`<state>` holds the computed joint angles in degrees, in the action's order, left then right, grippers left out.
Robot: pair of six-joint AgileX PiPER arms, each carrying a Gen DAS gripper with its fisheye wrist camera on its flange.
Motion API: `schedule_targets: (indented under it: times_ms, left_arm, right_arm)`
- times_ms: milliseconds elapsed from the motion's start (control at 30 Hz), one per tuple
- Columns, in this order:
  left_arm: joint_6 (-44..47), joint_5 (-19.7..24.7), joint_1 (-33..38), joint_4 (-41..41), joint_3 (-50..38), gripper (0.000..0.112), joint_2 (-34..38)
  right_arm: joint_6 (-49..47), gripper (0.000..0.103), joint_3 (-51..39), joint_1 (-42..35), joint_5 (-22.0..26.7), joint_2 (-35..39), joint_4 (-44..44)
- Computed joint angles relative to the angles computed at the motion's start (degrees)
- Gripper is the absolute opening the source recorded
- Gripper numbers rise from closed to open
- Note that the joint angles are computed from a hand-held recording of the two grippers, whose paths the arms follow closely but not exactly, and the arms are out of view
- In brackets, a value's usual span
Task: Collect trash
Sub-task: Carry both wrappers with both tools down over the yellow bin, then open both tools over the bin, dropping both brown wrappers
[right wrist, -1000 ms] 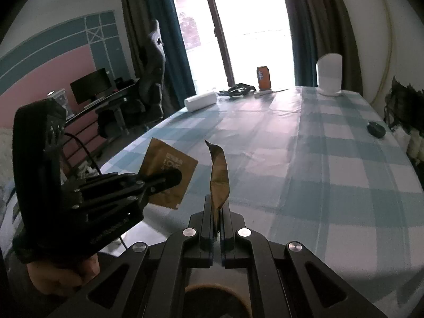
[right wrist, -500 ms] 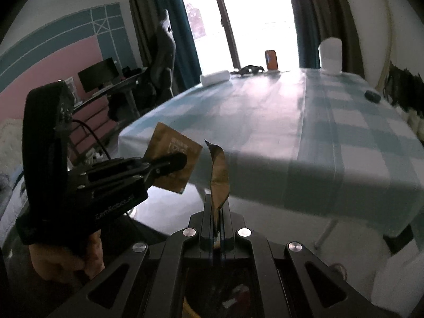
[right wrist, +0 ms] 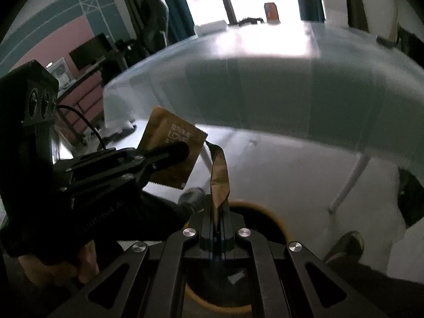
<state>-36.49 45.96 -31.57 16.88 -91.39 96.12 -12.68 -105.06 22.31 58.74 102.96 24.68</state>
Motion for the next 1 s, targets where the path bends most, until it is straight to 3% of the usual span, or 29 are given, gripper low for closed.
schedule_targets:
  times_ms: [467, 867, 1000]
  left_arm:
    - [3.0, 1.4, 2.6, -10.4, 2.1, 0.000, 4.8]
    - [8.2, 7.0, 4.3, -19.7, 0.5, 0.000, 9.1]
    - [7.7, 10.2, 3.9, -19.5, -0.9, 0.000, 10.2]
  right_arm:
    - [3.4, 0.003, 0.4, 0.7, 0.9, 7.4, -3.3]
    - [5.9, 0.003, 2.9, 0.7, 2.9, 11.2, -4.2]
    - [6.7, 0.003, 2.7, 0.8, 4.8, 12.8, -3.2]
